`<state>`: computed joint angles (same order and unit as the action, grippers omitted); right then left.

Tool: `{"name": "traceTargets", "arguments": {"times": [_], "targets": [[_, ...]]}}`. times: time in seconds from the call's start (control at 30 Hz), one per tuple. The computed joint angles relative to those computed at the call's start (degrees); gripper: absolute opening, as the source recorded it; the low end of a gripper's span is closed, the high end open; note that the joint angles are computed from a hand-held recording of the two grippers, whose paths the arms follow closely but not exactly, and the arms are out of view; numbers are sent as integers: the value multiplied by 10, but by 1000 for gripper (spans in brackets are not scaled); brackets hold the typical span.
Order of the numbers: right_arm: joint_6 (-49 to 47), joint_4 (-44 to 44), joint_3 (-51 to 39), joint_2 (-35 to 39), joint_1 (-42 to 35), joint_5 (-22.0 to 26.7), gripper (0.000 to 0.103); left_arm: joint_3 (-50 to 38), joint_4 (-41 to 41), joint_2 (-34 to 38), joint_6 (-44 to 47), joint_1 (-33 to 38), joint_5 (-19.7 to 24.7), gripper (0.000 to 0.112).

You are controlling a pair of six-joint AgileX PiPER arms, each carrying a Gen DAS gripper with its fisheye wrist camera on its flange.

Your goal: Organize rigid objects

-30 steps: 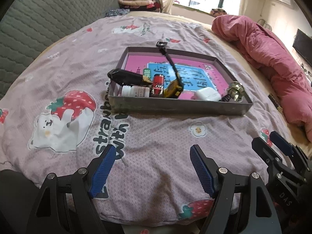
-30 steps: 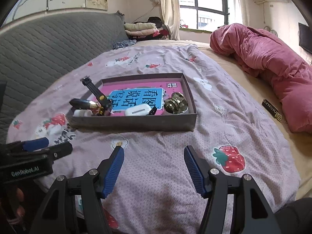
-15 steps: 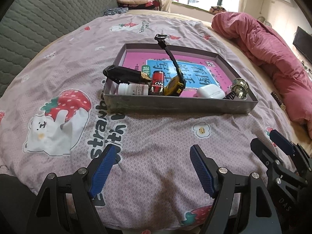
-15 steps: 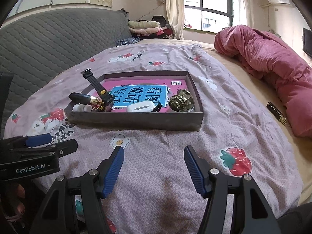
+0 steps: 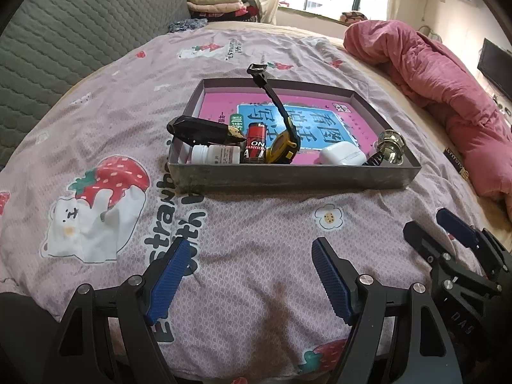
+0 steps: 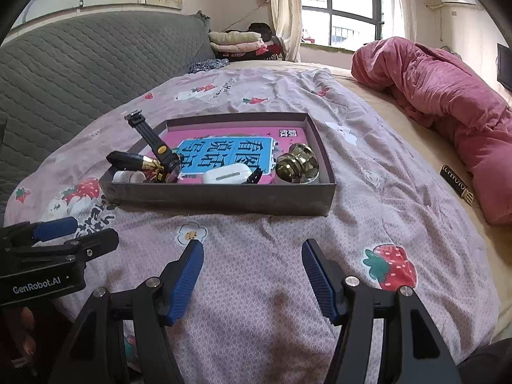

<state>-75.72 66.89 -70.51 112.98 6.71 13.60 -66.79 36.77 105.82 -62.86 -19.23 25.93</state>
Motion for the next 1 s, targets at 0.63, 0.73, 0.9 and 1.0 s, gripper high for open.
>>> {"name": "traceTargets", "arguments": {"times": [0.63,0.73,0.9,1.0], "targets": [[0,0,-2,-1,-4,6,63,-4,-7,1,2,2,2,79],[-5,5,-1,-2,-4,6,63,-5,-8,1,4,2,4,79],[-1,1,-1,-2,-3,4,63,-5,-7,1,2,2,5,79],[3,-5,1,-4,-1,-3,63,-4,-8,1,3,2,5,79]]}}
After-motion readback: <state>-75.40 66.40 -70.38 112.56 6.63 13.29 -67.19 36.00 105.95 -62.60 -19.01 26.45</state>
